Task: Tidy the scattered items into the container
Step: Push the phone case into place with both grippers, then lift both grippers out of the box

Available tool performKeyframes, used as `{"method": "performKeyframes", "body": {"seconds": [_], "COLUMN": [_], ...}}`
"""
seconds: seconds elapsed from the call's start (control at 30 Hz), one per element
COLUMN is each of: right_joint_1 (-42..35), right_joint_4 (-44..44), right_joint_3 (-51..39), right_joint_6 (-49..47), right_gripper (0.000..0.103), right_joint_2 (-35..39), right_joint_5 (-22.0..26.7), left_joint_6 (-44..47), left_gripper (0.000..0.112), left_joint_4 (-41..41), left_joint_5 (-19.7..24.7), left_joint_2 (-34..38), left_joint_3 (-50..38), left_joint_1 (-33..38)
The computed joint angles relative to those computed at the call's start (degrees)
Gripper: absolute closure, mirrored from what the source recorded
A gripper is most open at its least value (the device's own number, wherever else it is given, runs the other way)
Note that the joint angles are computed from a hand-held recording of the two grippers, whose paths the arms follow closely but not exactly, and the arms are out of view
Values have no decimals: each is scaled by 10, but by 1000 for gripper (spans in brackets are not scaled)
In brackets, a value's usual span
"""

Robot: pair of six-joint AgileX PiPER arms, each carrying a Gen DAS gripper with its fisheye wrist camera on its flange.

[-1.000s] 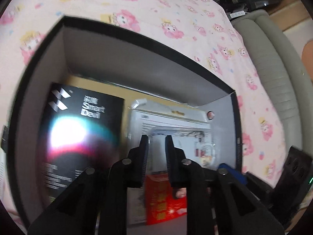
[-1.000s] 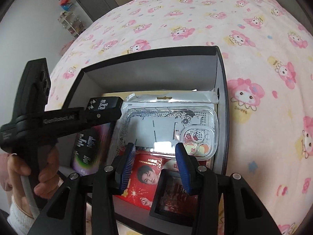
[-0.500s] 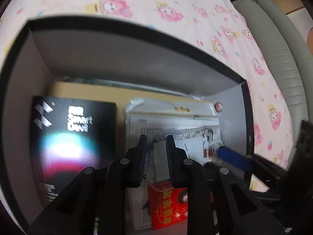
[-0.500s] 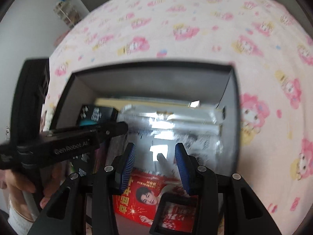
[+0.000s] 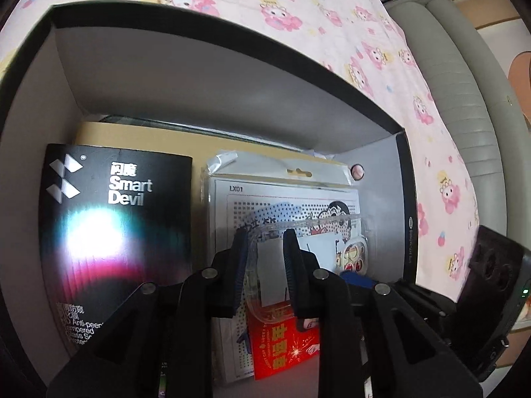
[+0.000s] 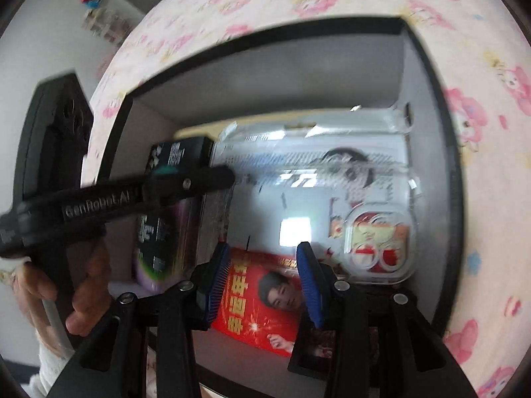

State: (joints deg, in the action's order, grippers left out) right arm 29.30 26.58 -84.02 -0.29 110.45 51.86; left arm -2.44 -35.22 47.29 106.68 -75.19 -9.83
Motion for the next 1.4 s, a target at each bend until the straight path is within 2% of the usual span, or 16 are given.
{"method": "performKeyframes", "body": {"seconds": [0.07, 0.13, 0.2, 0.3, 0.4, 0.53, 0.6, 0.7, 0.73, 0.77, 0.87, 0.97, 1.0, 1.03, 1.23, 1.4], "right_joint_1": [12, 23, 22, 19, 22, 23, 28, 45, 53, 61, 86, 109, 116, 130, 212, 327], "right_joint_4": [-42, -89, -100, -89, -80, -86, -107, -169, -196, -226, -308, -382, -407, -438, -567, -672], "right_joint_3": [7, 7, -12, -33, -30, -28, -24, -14, -9, -5, 17, 40, 55, 65, 68, 73], "right_joint_6": [29, 61, 66, 69, 67, 77, 96, 151, 176, 206, 286, 371, 397, 431, 565, 663], "right_gripper": [66, 66, 66, 66, 66, 65, 65, 64, 63, 57, 52, 34, 32, 32, 29, 27], "right_joint_2": [-16, -26, -13, 12, 18, 17, 8, -15, -28, -40, -88, -142, -163, -181, -278, -332], "right_joint_5": [-27, -43, -28, -7, -9, -14, -20, -28, -31, -32, -37, -28, -29, -25, 57, 145], "left_joint_6": [-16, -10, 7, -3, 44, 2, -12, -63, -95, -112, -199, -283, -307, -323, -458, -558], "left_gripper": [93, 93, 93, 92, 92, 90, 82, 63, 52, 42, 30, 18, 16, 10, 10, 10], "left_joint_4": [23, 16, -4, 13, -52, 20, 54, 131, 172, 198, 311, 418, 449, 472, 620, 711], "left_joint_5": [-16, -12, -1, 1, 23, -12, -29, -51, -56, -59, -64, -44, -30, -19, 52, 150], "left_joint_2": [-27, -28, -18, -12, 5, -18, -49, -91, -114, -127, -186, -236, -252, -260, -367, -416], "left_joint_3": [26, 26, 21, 8, 3, 10, 26, 30, 34, 36, 47, 49, 46, 40, 51, 57], "left_joint_1": [-5, -6, -7, -16, -3, -33, -45, -72, -86, -92, -130, -172, -188, -201, -311, -418]}}
